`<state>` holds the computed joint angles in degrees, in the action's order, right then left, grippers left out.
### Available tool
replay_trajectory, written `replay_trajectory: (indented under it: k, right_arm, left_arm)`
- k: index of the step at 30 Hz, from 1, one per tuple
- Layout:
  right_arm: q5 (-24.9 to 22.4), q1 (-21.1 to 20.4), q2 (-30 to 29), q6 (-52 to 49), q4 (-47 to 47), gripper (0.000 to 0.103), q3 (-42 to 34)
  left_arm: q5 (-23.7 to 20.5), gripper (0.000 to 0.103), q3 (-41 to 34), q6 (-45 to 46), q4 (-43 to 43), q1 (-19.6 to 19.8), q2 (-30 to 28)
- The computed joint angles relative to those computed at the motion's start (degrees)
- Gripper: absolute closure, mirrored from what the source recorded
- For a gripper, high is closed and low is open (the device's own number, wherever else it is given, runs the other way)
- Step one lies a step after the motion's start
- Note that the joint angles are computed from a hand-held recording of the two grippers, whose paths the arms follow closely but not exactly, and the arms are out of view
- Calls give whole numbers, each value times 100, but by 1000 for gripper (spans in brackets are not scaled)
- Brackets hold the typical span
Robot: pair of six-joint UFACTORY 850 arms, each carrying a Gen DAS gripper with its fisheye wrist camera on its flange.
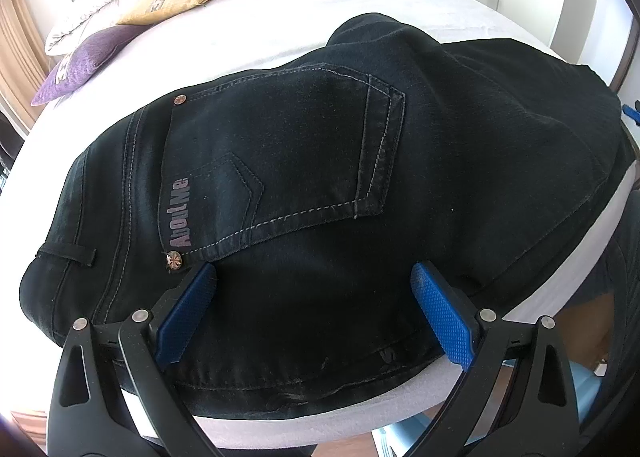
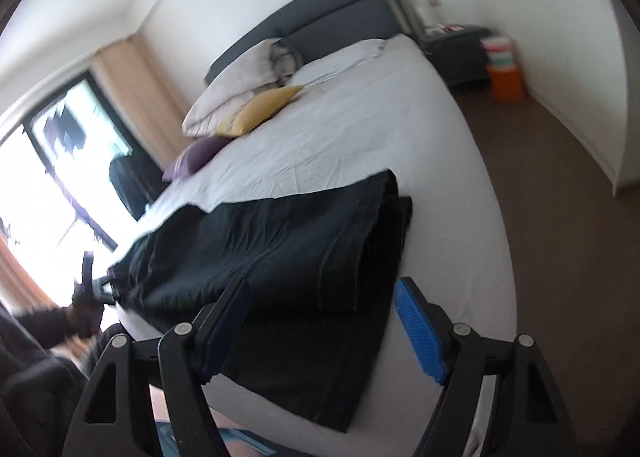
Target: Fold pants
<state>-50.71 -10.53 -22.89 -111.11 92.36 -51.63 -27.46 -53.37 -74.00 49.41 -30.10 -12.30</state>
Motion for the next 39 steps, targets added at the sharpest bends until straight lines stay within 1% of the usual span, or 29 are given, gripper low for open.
replay_trajectory:
  k: [2,4,5,6,7,9,10,12,13,14,17,19,22,23,24,25,27,29,30,31,32,33,34,36,37,38,39]
  right_arm:
    - [188,94,-70,-135,-81,25,-84]
    - [249,84,-214,-46,-384,27,-275]
    - [322,163,-305,-16,-485,34,-375]
    - [342,188,-343,26,-667,39,-425]
    - [469,241,-329,26,-809,47,-433]
    - [684,321,-226,-26,-802,66,-384]
    - [766,331,-193,-24,-748,72,-351]
    - [867,392,-135,20,-692,77,-311]
    - [1003,423,-70,151,-798,79,-274]
    - [1090,468,-49,203,-784,79,-262]
    - [1014,405,78,963,-1112,80,-291]
    - [702,335,194,1279,-1057,81,-316]
    - [426,234,469,1778,-1107,82,-303]
    - [318,190,550,1902,-1106,87,-301]
    - [199,120,651,2103,-1129,95,-318]
    - [182,95,697,2255,-1154,99,-342]
    - [10,-66,722,2714,-1158,100,-413]
    - [122,-147,695,3154,-1377,100,-495]
    - [406,-95,656,3446,-1803,99,-508]
    - [813,41,658,3825,-2375,99,-537]
    - [1175,127,640,3972,-2710,95,-435]
    - [1298,160,632,4068,-2804,95,-363]
    - [1181,129,644,3937,-2659,95,-239]
    - [769,-96,742,3223,-1703,95,113]
    - [615,-167,751,3025,-1346,94,246]
    - [347,-276,724,3043,-1052,87,353]
    - [15,-384,614,3285,-773,80,445]
  left_arm:
    - [-17,3,-29,99,-87,8,-16]
    - [-42,3,-76,213,-191,18,-48]
    - [-54,3,-97,260,-236,21,-62]
    - [-73,3,-124,302,-277,22,-80]
    - [-94,3,-153,340,-316,23,-100]
    - [-127,3,-209,394,-373,24,-141]
    - [-136,3,-226,407,-385,25,-155]
    - [-143,3,-248,407,-380,25,-180]
    - [-140,3,-251,402,-374,25,-184]
    - [-135,3,-252,398,-369,26,-185]
    - [-115,3,-247,353,-322,22,-186]
    - [-88,3,-220,311,-279,19,-164]
    - [-38,3,-171,263,-215,21,-130]
    - [-12,3,-149,237,-182,27,-116]
    - [17,3,-126,214,-149,31,-100]
    - [31,3,-116,209,-135,34,-93]
    - [49,3,-103,196,-109,40,-86]
    - [63,3,-88,139,-57,41,-81]
    - [75,3,-72,101,-25,43,-70]
    - [81,3,-58,65,6,43,-61]
    - [84,3,-38,22,40,38,-46]
    - [89,3,-9,-23,75,34,-22]
    - [92,3,6,-64,105,30,-11]
    - [93,3,24,-106,137,23,2]
    - [93,3,24,-106,137,23,2]
    - [88,3,17,-83,117,19,-5]
    - [82,3,6,-71,105,15,-12]
